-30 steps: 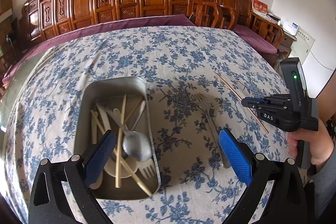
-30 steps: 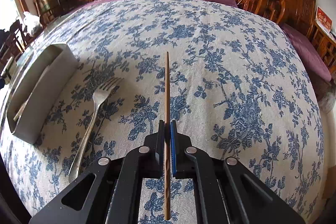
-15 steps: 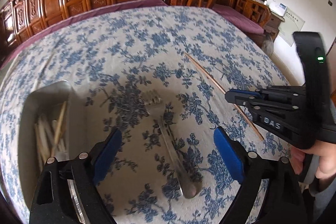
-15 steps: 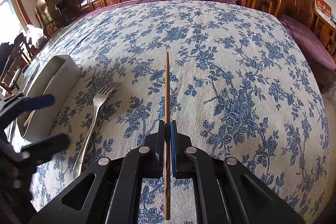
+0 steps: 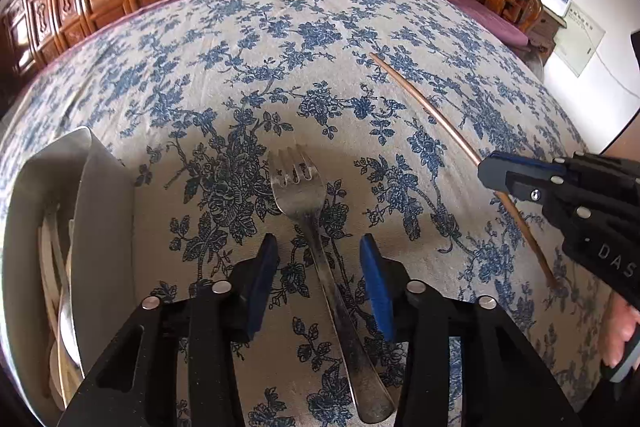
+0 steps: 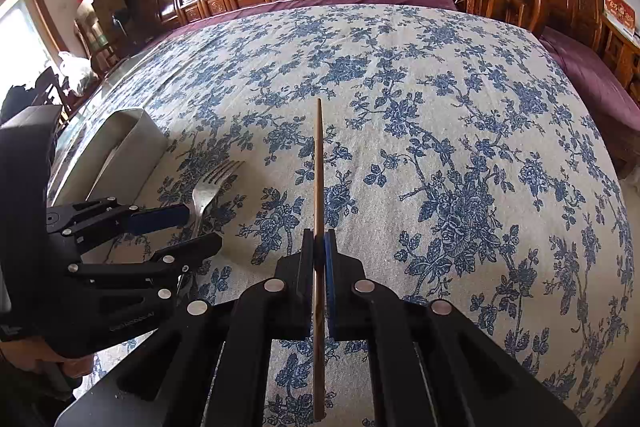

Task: Organize utensils
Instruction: 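Grasp the wooden chopstick with the right tool while the left tool grasps the metal fork, then lower the metal fork into the grey tray with the left tool while the right tool holds the chopstick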

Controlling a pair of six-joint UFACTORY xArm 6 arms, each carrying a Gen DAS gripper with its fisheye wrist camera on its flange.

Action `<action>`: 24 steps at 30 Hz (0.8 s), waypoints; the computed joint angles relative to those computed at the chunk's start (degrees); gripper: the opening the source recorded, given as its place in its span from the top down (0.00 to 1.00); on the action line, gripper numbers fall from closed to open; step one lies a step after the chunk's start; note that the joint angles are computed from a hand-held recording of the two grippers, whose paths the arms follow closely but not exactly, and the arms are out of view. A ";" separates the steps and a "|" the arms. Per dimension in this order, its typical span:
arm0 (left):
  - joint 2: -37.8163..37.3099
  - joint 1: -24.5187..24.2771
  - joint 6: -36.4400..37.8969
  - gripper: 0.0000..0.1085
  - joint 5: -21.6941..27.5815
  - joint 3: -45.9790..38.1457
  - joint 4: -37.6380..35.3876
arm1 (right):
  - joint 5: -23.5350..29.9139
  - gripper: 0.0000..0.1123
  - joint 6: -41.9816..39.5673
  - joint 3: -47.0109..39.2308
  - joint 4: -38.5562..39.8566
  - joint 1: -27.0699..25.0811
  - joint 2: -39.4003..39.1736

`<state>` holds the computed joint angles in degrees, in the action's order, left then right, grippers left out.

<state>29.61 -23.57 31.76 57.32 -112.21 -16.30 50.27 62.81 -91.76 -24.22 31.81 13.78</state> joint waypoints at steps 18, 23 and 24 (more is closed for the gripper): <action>-6.33 3.27 3.30 0.95 0.81 5.35 -5.22 | 2.80 0.95 -0.65 -6.03 -1.96 1.66 2.81; -8.69 4.11 4.77 0.95 0.46 6.46 -7.30 | 3.08 0.95 -0.38 -7.09 -2.52 1.99 3.24; -9.02 4.26 4.92 0.95 0.39 6.60 -7.56 | 3.15 0.95 -0.28 -7.32 -2.69 2.11 3.33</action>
<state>20.59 -19.31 36.69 57.72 -105.61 -23.86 53.42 62.54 -99.08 -26.92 33.91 17.10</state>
